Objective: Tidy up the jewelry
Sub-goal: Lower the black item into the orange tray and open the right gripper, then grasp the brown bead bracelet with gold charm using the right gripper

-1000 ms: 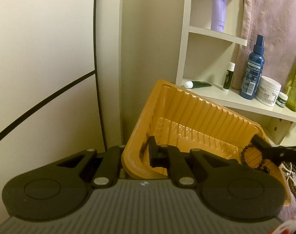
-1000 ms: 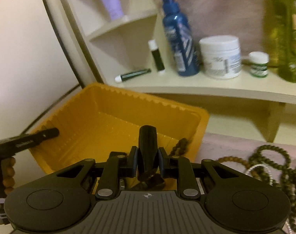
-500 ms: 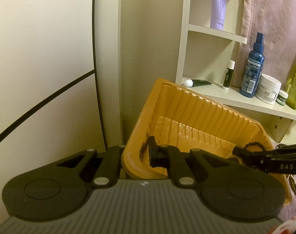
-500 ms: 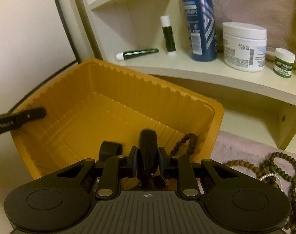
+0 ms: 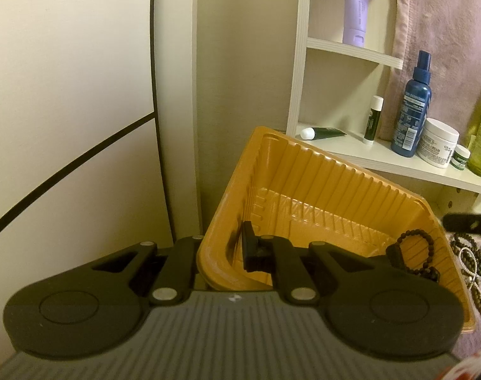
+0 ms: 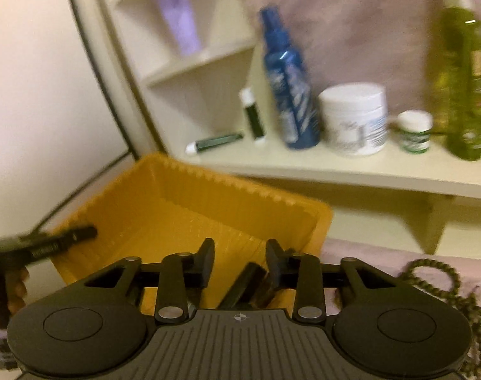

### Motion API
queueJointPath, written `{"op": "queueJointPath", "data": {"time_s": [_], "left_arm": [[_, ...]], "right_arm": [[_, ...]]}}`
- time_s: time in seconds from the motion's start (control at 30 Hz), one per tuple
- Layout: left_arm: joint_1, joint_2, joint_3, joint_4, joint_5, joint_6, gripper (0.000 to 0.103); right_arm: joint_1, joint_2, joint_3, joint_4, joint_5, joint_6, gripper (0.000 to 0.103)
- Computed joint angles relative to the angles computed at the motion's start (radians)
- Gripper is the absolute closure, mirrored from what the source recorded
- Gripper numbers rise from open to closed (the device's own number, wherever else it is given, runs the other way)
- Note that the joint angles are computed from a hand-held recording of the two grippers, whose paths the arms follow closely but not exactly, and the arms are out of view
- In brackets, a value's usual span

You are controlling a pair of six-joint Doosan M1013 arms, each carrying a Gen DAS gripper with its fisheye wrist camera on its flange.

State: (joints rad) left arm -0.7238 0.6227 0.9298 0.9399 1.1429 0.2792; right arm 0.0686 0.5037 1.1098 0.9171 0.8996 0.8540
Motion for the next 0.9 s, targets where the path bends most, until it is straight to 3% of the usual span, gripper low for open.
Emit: {"op": "queueJointPath", "data": {"time_s": [0.23,0.4,0.47,0.53,0.67,0.9], "left_arm": [[0.001,-0.002,0.003,0.0,-0.003,-0.003,0.094],[0.0,-0.003,0.006,0.002,-0.004,-0.009,0.093],[0.0,-0.003,0.006,0.002,-0.004,-0.009,0.093],[0.0,-0.003,0.007,0.003,-0.005,-0.01,0.093],[0.0,-0.003,0.006,0.003,-0.002,-0.009,0.093],[0.001,-0.003,0.007,0.003,-0.003,-0.006,0.093]], "right_arm": [[-0.053,-0.052,0.064,0.042,-0.075,0.071,0.059],[-0.09,-0.108,0.167,0.067,-0.212,0.073,0.059],[-0.106,-0.126,0.189,0.01,-0.232,0.104,0.059],[-0.115,-0.139,0.201,-0.074,-0.236,0.156,0.059],[-0.138,-0.149,0.202,-0.19,-0.158,0.239,0.059],[-0.141,-0.172,0.245,-0.219,-0.067,0.157,0.059]]}}
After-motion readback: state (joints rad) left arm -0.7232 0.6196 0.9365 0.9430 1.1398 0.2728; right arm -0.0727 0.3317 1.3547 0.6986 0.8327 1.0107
